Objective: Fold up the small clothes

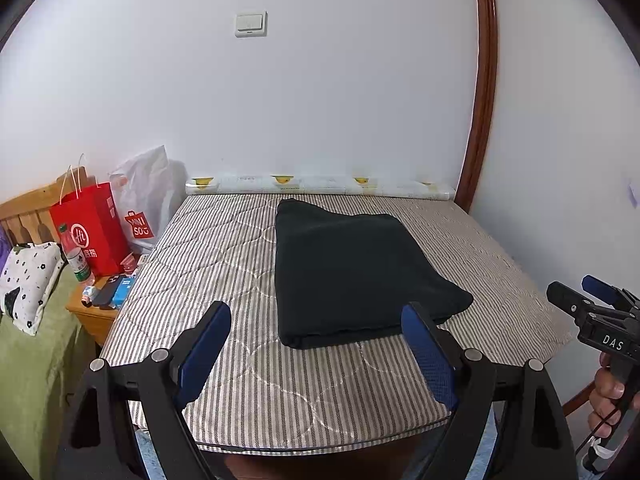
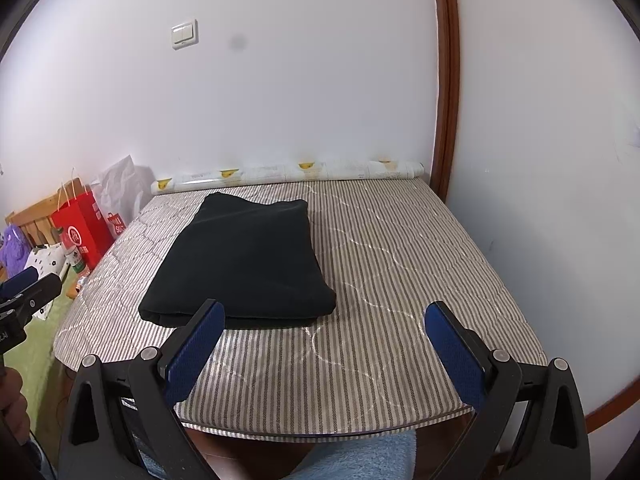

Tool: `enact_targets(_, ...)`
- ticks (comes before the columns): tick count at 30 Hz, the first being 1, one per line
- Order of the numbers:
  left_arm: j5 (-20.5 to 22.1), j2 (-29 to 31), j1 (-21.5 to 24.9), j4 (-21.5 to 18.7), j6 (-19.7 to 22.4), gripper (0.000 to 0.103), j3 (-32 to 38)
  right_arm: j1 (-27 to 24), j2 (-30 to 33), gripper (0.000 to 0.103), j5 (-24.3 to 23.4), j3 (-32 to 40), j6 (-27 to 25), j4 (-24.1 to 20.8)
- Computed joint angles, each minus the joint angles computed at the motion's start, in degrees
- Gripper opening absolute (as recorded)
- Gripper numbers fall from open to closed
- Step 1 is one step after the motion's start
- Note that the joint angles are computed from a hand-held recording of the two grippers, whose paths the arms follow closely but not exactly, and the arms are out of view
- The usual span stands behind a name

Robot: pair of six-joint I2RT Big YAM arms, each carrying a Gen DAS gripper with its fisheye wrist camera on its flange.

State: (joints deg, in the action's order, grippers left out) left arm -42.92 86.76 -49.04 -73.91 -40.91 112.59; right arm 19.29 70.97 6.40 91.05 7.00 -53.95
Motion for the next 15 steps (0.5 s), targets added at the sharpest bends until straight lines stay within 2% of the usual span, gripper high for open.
enact_targets(15, -0.11, 0.89, -0.30, -0.43, -0.08, 0.086, 1.19, -0.12, -0.12, 0.099, -0.43, 0.25, -0.47, 0.05)
